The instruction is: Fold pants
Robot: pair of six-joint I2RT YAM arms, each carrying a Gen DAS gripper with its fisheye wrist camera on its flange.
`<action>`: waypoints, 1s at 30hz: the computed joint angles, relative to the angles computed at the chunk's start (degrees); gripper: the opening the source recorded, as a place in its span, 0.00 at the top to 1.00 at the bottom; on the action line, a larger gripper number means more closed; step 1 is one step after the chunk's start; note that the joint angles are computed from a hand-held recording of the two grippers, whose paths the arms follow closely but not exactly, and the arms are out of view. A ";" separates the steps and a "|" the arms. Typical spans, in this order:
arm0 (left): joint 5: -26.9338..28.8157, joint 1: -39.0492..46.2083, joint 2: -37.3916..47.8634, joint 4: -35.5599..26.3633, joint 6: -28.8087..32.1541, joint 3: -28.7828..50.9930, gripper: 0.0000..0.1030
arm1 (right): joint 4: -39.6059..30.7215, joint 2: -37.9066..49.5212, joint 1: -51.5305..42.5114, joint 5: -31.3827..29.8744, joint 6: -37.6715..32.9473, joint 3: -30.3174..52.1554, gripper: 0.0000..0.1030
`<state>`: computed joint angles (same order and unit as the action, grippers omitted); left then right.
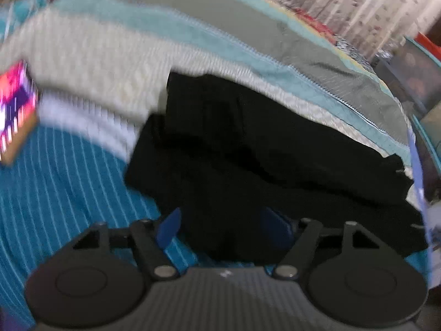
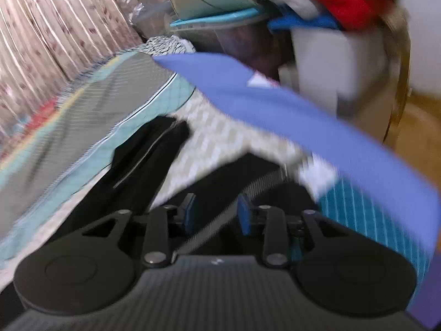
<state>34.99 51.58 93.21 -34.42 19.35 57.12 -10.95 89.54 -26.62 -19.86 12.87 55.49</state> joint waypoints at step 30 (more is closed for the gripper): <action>7.32 10.70 0.27 -14.04 2.11 -5.03 0.90 | 5.38 -12.32 -10.06 -0.92 6.16 -15.64 0.93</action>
<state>42.31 62.27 93.49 -48.46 21.46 52.09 -5.56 77.22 -36.68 -20.78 19.03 39.85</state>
